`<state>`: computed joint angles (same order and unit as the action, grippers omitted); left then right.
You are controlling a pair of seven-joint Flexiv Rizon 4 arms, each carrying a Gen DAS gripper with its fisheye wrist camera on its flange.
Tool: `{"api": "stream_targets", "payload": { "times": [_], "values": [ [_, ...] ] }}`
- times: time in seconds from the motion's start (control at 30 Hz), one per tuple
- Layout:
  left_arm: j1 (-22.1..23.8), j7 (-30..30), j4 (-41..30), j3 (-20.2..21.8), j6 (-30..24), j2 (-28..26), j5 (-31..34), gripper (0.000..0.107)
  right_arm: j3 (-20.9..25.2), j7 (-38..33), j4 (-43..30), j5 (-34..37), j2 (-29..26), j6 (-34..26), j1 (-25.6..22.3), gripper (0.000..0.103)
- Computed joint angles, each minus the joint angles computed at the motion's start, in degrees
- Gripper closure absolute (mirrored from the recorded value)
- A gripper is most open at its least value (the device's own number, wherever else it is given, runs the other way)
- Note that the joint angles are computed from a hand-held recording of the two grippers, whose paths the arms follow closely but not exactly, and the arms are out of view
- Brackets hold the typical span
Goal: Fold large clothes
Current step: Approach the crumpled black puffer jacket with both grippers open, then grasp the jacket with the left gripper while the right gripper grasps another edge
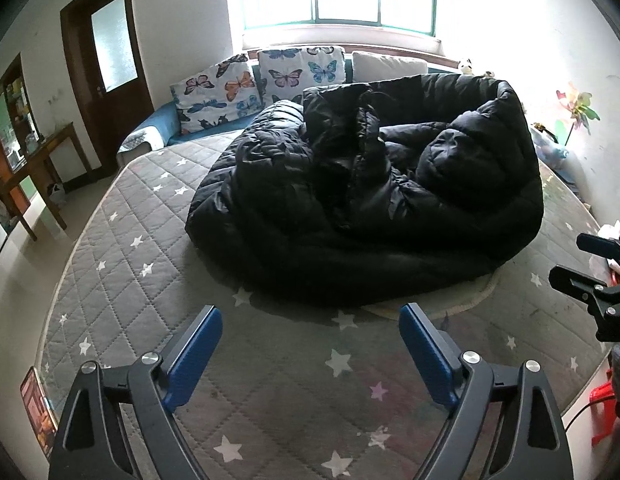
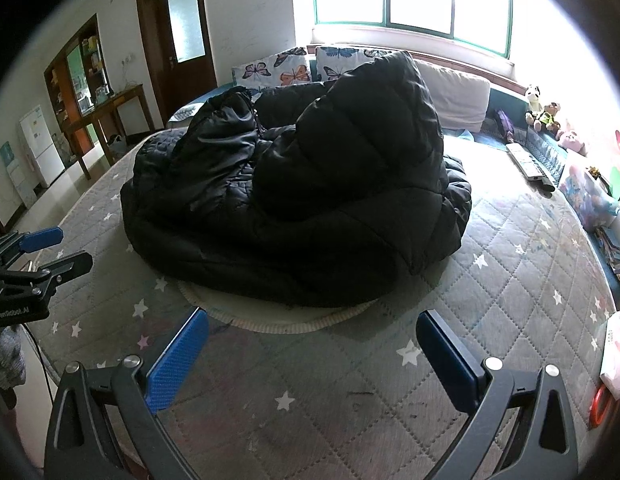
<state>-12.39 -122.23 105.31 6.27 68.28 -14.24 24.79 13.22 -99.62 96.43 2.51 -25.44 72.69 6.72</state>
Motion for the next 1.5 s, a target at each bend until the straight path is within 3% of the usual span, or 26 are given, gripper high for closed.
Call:
{"api": "stream_targets", "payload": {
  "times": [1.17,1.5],
  "values": [
    [1.2,6.1,-4.9,0.9,-1.6,-4.2,-4.1,0.012,-1.1,-0.6,-6.7,-3.1,-3.6,-2.1,0.9,0.0],
    [4.3,12.5,-11.5,0.5,-1.3,-7.2,-9.3,0.027,-1.2,-2.8,-16.6,-3.0,-6.8,-4.0,1.2,0.0]
  ]
}}
